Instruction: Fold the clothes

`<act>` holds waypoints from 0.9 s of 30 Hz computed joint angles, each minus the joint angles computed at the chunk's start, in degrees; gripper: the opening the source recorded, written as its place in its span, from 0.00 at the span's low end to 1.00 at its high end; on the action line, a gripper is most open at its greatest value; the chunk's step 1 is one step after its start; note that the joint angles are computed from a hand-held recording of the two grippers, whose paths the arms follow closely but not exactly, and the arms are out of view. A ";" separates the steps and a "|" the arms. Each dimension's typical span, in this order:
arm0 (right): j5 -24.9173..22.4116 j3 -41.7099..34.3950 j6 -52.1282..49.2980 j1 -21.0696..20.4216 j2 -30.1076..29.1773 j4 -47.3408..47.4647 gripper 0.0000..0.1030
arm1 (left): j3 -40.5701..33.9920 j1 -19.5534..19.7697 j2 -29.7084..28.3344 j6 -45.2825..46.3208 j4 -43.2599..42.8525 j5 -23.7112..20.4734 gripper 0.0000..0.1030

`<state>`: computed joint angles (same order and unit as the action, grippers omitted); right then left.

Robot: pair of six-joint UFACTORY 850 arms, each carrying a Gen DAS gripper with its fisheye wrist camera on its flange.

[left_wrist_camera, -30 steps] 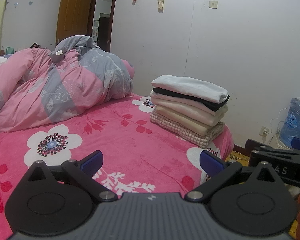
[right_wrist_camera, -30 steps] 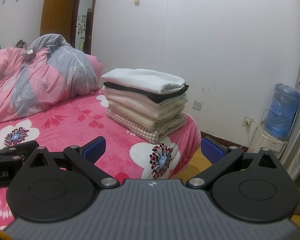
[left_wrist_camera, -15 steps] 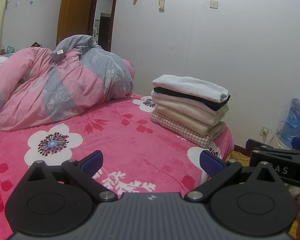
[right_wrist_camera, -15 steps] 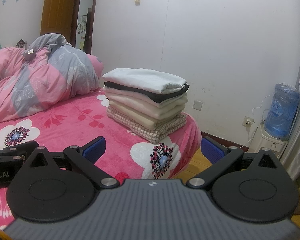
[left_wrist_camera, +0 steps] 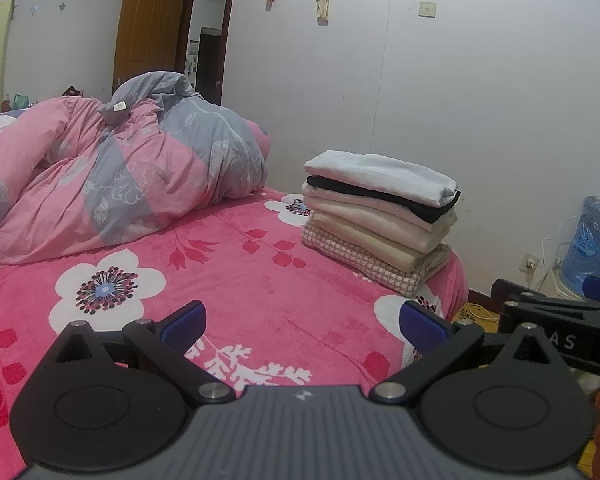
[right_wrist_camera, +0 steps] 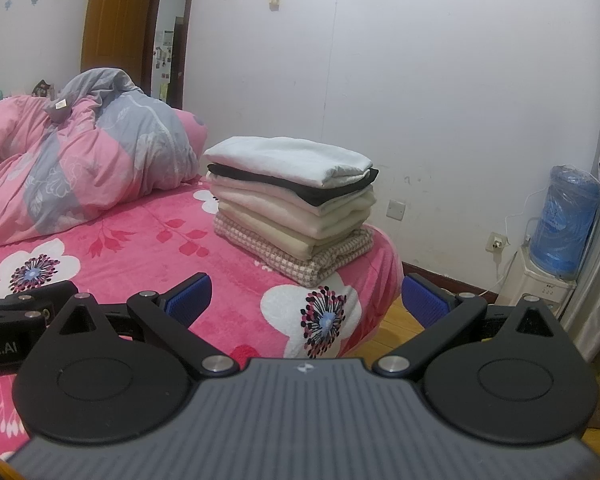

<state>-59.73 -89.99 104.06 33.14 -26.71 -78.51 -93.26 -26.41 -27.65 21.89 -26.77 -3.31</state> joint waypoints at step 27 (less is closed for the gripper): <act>0.55 -0.09 -0.07 -0.15 -0.23 0.04 0.99 | -0.43 0.03 -0.33 -9.71 9.51 -0.39 1.00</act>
